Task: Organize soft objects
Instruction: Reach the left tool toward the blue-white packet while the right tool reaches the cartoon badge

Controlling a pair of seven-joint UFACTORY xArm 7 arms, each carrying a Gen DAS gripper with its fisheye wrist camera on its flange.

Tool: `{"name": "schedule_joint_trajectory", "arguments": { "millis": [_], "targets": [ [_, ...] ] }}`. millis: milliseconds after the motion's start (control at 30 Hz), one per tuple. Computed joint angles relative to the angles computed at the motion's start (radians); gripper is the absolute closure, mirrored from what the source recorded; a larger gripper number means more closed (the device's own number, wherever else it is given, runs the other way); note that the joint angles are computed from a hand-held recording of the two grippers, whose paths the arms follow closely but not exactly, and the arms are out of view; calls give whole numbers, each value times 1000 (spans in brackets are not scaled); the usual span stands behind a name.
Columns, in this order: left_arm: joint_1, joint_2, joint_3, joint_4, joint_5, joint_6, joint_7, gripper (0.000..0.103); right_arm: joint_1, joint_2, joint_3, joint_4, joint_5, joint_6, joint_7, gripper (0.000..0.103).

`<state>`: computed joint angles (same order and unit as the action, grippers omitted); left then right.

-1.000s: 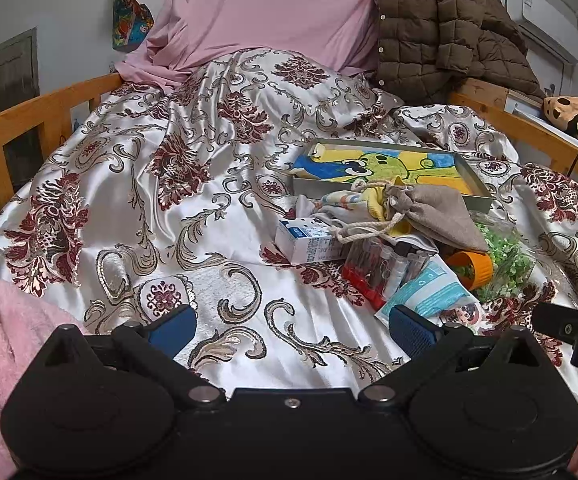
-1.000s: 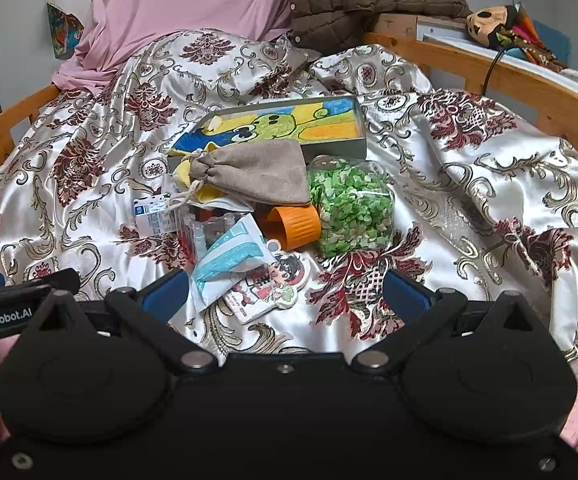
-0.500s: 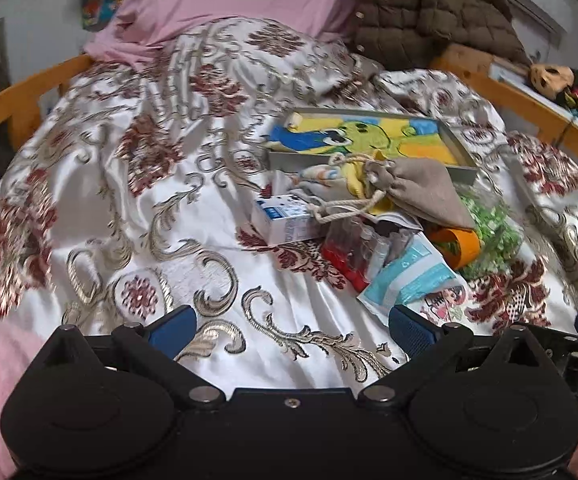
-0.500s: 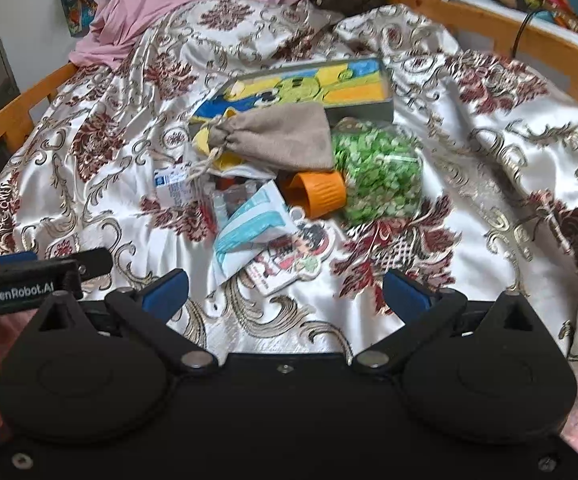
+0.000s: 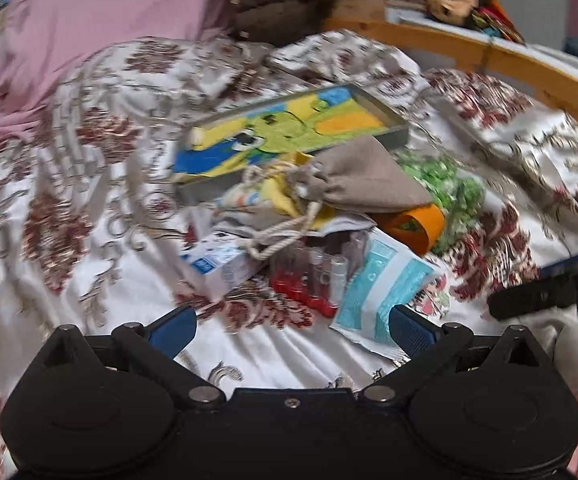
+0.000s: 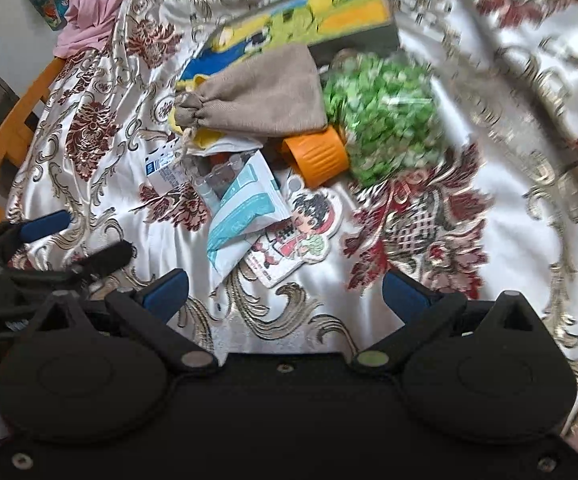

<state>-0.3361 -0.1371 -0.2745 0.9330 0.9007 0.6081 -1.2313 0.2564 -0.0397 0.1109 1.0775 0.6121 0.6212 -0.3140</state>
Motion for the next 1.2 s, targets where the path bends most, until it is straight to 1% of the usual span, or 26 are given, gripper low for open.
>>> {"name": "schedule_joint_trajectory", "arguments": {
  "millis": [100, 167, 200, 267, 300, 400, 433, 500, 533, 600, 667, 733, 800, 867, 900, 967, 1033, 1067, 1200],
  "targets": [
    [4, 50, 38, 10, -84, -104, 102, 1, -18, 71, -10, 88, 58, 79, -16, 1],
    [6, 74, 56, 8, -138, -165, 155, 2, -40, 128, -6, 148, 100, 124, -45, 1],
    [7, 84, 62, 8, -165, -185, 182, 2, -54, 160, 0, 180, 133, 151, -72, 1],
    [5, 108, 70, 21, -208, -193, 226, 3, -83, 207, 17, 232, 202, 203, -144, 1],
    [2, 121, 75, 28, -236, -193, 251, 4, -92, 231, 23, 264, 207, 222, -155, 1],
    [-5, 154, 90, 41, -306, -207, 322, 8, -114, 291, 40, 345, 195, 279, -163, 1],
    [-6, 163, 95, 46, -317, -212, 340, 9, -115, 316, 43, 379, 169, 299, -163, 1],
    [-9, 182, 107, 54, -324, -234, 365, 10, -114, 353, 46, 431, 108, 307, -162, 1],
    [-11, 192, 113, 58, -328, -246, 375, 12, -116, 375, 50, 457, 93, 315, -157, 1],
    [-10, 208, 121, 60, -369, -279, 425, 16, -131, 429, 63, 524, 92, 360, -135, 1],
    [-10, 223, 125, 58, -424, -310, 480, 23, -138, 468, 73, 572, 83, 390, -112, 1],
    [-9, 235, 124, 53, -486, -341, 546, 28, -137, 494, 81, 599, 64, 394, -104, 1],
    [-9, 247, 122, 54, -550, -354, 606, 34, -138, 518, 87, 624, 53, 401, -84, 1],
    [-4, 254, 113, 49, -635, -373, 675, 43, -137, 531, 90, 626, 41, 392, -73, 1],
    [-1, 256, 108, 46, -677, -382, 709, 46, -135, 541, 90, 629, 33, 384, -67, 1],
    [-5, 256, 109, 39, -726, -396, 738, 54, -134, 556, 96, 631, 27, 367, -59, 1],
    [3, 255, 97, 33, -805, -409, 787, 61, -140, 555, 100, 620, 25, 358, -58, 1],
    [1, 254, 98, 31, -829, -411, 791, 62, -145, 550, 101, 612, 24, 358, -59, 1],
    [-12, 248, 115, 22, -855, -417, 758, 69, -155, 526, 104, 570, 28, 340, -74, 1]
  ]
}}
